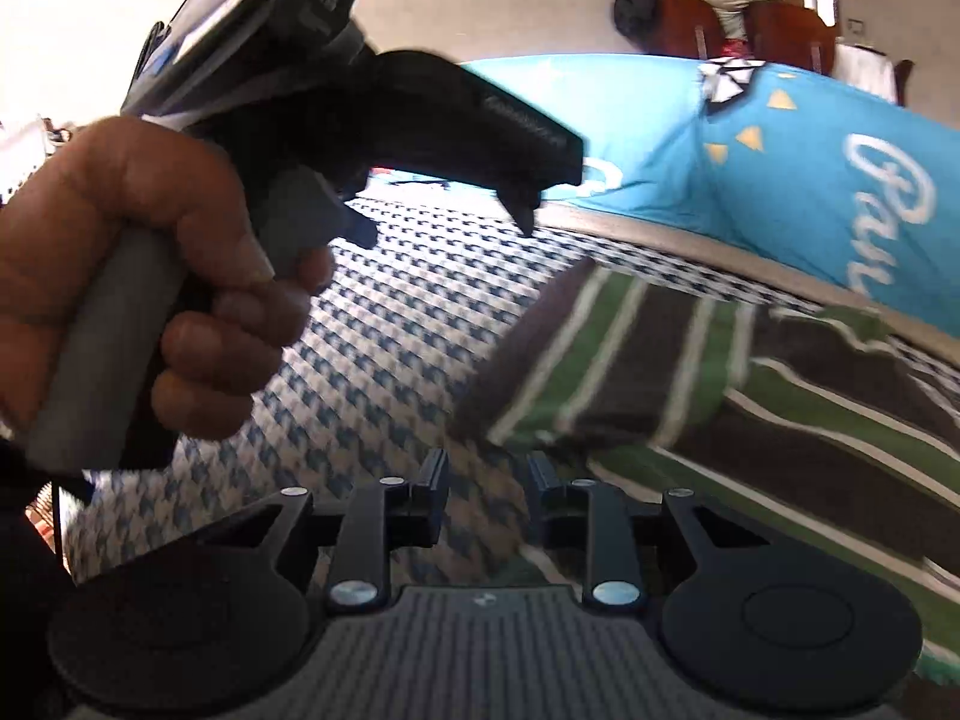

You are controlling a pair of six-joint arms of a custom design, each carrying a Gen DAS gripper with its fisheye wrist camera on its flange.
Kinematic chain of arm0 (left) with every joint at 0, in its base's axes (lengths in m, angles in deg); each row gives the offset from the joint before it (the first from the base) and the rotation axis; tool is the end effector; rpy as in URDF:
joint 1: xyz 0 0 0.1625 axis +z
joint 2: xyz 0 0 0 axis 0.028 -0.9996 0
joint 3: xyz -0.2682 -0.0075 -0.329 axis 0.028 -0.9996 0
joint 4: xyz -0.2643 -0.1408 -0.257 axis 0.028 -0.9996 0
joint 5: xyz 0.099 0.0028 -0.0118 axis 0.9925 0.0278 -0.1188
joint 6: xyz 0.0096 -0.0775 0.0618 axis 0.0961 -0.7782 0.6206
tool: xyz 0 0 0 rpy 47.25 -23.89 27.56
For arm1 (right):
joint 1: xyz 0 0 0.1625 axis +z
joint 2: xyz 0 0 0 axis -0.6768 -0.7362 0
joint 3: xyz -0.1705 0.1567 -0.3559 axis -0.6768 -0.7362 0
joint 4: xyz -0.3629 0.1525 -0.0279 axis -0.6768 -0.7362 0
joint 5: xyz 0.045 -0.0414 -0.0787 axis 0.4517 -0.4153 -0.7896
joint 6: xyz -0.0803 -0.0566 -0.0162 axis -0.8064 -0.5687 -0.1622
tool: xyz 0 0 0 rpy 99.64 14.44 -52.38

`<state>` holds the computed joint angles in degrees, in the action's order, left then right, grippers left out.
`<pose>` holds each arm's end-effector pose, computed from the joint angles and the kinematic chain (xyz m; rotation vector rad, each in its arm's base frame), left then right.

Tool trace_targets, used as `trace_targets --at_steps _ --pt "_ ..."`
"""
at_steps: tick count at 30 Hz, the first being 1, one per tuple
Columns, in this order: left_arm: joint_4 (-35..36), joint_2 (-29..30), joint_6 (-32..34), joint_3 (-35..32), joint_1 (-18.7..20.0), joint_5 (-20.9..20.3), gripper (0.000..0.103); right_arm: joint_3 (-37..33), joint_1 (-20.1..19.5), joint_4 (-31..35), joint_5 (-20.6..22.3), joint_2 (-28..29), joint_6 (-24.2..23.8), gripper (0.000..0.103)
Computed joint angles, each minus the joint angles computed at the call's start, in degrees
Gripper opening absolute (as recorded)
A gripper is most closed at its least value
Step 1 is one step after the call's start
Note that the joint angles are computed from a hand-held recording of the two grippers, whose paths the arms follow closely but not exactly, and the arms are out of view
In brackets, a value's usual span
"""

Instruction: Fold clothes

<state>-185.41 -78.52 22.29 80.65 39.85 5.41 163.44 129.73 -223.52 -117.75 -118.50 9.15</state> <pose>-0.4128 -0.6536 0.0568 0.3041 2.2820 -0.9277 0.0828 -0.5880 0.2701 0.7058 -2.3399 0.9662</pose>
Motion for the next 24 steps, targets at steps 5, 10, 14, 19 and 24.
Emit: trace_targets --at_steps 5,10,14,19,24 --pt "1.82 0.86 0.35 -0.41 -0.32 -1.83 0.1 3.45 -0.47 -2.23 -2.24 -3.15 1.91 0.033" --pt "3.28 1.95 1.67 -0.56 -0.86 -3.32 0.1 5.61 -0.93 -2.99 -3.47 -5.17 2.78 0.039" --pt "5.18 2.93 2.55 -0.86 -1.25 -4.82 0.1 6.73 -1.01 -2.78 -6.29 -6.4 4.09 0.039" --pt "7.29 3.93 2.96 -1.12 -1.5 -5.69 0.1 7.37 -1.88 -3.65 -8.38 -7.44 4.02 0.042" --pt "7.46 4.78 3.71 -0.72 -1.62 -4.8 0.103 8.69 -2.77 -4.33 -9.95 -9.1 4.41 0.044"
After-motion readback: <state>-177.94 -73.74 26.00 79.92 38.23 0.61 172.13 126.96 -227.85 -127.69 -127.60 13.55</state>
